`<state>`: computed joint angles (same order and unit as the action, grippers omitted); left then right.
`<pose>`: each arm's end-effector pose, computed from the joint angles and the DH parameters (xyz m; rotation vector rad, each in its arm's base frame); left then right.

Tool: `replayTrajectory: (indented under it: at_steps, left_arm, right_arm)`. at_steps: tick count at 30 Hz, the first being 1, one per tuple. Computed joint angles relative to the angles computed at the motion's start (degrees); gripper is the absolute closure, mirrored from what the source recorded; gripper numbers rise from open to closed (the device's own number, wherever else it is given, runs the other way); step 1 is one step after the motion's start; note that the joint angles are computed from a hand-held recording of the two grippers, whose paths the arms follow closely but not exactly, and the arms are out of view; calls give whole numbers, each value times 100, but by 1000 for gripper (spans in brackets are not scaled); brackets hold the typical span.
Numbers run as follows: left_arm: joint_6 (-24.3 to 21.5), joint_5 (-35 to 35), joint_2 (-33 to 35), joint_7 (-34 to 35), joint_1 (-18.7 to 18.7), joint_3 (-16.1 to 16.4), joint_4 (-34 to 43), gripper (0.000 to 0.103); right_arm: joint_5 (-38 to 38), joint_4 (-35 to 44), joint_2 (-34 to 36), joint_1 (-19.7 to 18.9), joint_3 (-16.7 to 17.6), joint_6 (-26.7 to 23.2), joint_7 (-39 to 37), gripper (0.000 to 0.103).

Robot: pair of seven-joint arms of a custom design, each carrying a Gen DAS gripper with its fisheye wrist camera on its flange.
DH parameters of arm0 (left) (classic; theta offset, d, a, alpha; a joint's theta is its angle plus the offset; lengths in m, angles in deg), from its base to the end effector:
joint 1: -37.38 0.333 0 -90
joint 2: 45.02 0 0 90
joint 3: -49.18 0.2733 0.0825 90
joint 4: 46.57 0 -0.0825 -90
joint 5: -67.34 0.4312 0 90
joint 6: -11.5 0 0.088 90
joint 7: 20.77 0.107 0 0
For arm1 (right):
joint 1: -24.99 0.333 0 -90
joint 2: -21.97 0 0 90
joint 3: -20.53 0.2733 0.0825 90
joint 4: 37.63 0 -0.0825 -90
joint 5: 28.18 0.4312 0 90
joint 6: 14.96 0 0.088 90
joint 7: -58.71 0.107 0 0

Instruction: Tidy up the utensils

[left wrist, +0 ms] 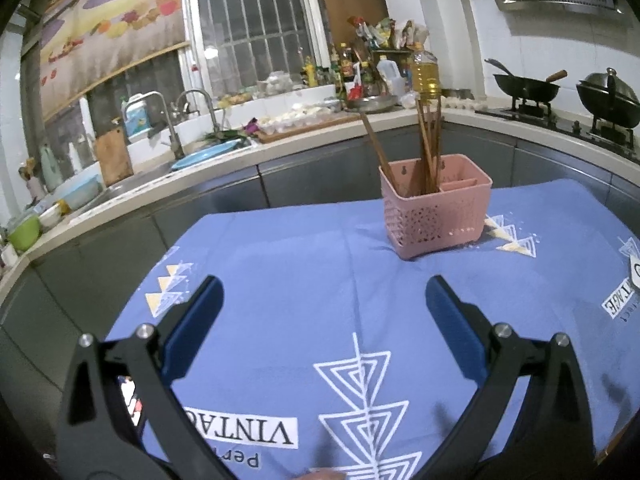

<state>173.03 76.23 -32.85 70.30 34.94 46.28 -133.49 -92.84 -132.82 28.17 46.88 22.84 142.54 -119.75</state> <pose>0.7090 -0.0700 0.6243 -1.3546 1.6939 -0.8677 0.6093 0.3125 0.5825 -1.1684 1.6238 -0.7623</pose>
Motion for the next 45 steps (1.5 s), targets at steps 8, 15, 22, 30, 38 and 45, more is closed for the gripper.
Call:
replayTrajectory:
  at_steps: [8, 15, 22, 30, 38, 45]
  left_arm:
    - [91, -260, -129, 273, 32, -74, -195, 6]
    - [-91, -135, -103, 101, -4, -42, -110, 6]
    - [-171, -327, -80, 221, 67, -108, -34, 6]
    - [-211, -418, -79, 277, 62, -99, -15, 6]
    - [-226, -473, -118, 385, 79, -129, -31, 6]
    - [-298, -341, -153, 313, 42, -130, -35, 6]
  right_arm:
    - [47, 29, 41, 23, -14, 3, -39, 22]
    - [64, 41, 53, 32, -22, 1, -45, 22]
    - [105, 41, 84, 63, -13, -8, -103, 22]
    - [193, 76, 125, 88, -41, 8, -192, 22]
    - [317, 117, 158, 95, -35, 4, -340, 22]
    - [416, 151, 176, 114, -49, 4, -484, 22]
